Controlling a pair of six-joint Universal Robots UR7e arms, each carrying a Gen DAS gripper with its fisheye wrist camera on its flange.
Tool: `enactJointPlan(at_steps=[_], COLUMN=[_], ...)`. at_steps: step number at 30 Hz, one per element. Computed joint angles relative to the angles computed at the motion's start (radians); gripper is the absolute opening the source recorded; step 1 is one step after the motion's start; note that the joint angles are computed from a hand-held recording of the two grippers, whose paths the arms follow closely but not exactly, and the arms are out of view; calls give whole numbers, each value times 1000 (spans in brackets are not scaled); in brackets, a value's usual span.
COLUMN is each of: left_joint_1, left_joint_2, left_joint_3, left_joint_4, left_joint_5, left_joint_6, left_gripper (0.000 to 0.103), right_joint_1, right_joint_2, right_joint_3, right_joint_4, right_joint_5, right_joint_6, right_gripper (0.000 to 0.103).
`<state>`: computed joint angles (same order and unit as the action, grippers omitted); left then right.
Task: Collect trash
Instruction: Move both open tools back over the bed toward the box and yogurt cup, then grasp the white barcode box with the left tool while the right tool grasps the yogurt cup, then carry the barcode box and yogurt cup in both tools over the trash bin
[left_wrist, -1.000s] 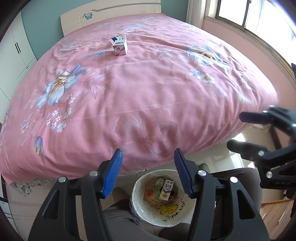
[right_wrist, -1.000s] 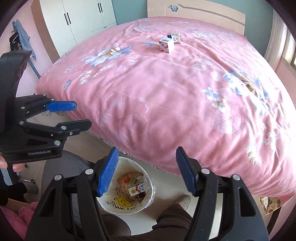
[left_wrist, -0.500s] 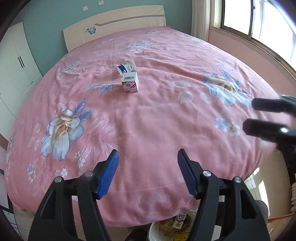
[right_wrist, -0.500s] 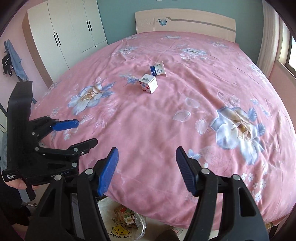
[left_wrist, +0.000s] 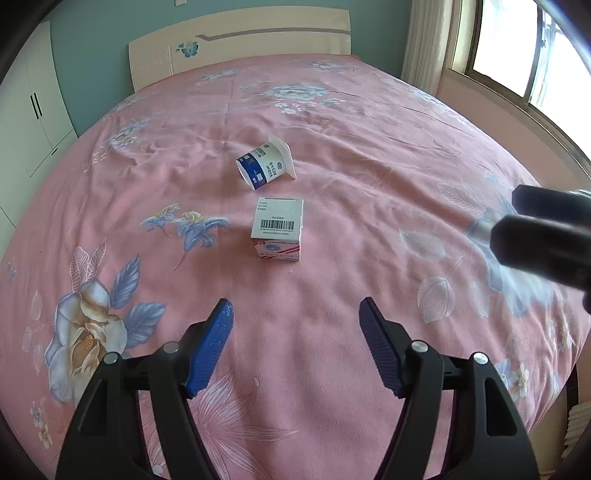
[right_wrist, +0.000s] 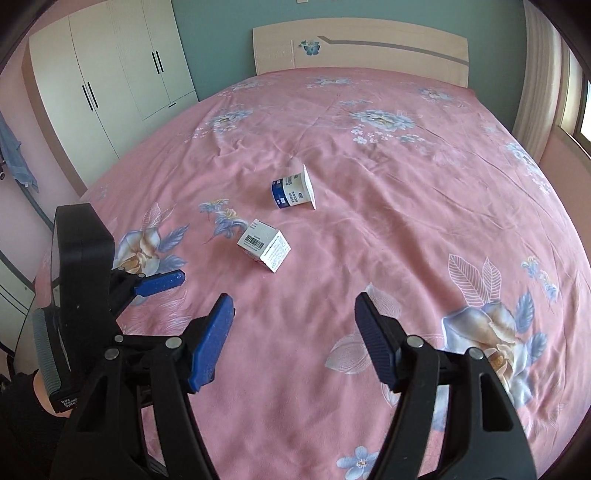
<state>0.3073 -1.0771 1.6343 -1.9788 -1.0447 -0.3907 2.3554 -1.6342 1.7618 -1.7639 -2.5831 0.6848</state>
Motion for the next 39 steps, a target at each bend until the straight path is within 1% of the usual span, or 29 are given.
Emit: enactJointPlan(at_steps=[1,2,4,5,7,9,12,14,15,18,20,21,22,24,26,28,31,32,33,34,36,39], left_joint_1=[12,24,46,58,87,111,126,127,132,142,162,169,173,192,202,214,230,232,232,232,233,238], left_joint_2=[19,37,64,77,96,111,120,133,140,163,168,176,182,192,204,217,231,235,239,244,249,251], left_joint_3=[-10,-20,-29,-31,-36,-38,-13,-7,-9,-18,-22,-29,-34,-46,-57,-71,-85,-90,-94,-100,-109,-122], left_joint_4=[-19,-37,-81,-104,-146,-180,-271,-313,-326,-344,-371,-369,-369,-367,-366,-364,-377,-378,-379,-378,-377,-363], left_joint_5=[0,-1,-11,-20,-48,-68,-77,-61,-72,-78,-107,-108,-105,-142,-155,-172,-196,-199,-198,-197,-201,-212], left_joint_6=[10,18,26,28,1,-6,35,58,63,78,61,66,75,85,97,106,108,110,116,124,130,121], left_gripper=[73,73,73,73,73,73,73,73,73,73,72,68,66,60,53,47,46,45,45,45,45,45], right_joint_1=[-25,-49,-98,-122,-177,-237,-322,-371,-396,-471,-512,-528,-539,-561,-567,-580,-589,-591,-592,-594,-600,-581], right_joint_2=[10,21,41,53,82,107,156,189,200,232,244,249,263,288,301,324,335,340,349,355,349,349], right_joint_3=[-9,-19,-34,-45,-88,-124,-188,-220,-230,-251,-257,-258,-275,-298,-295,-318,-313,-318,-332,-342,-332,-331], right_joint_4=[-31,-60,-156,-193,-223,-271,-274,-270,-272,-285,-299,-309,-283,-252,-275,-254,-293,-288,-270,-258,-279,-263], right_joint_5=[4,11,42,61,118,199,291,333,358,482,557,580,589,622,598,581,537,517,496,484,479,415], right_joint_6=[-32,-60,-119,-136,-144,-146,-90,-37,-11,60,95,107,123,116,129,120,98,85,67,44,2,-58], right_gripper=[69,72,75,77,79,79,79,79,79,79,78,78,79,78,78,78,77,69,56,56,56,55])
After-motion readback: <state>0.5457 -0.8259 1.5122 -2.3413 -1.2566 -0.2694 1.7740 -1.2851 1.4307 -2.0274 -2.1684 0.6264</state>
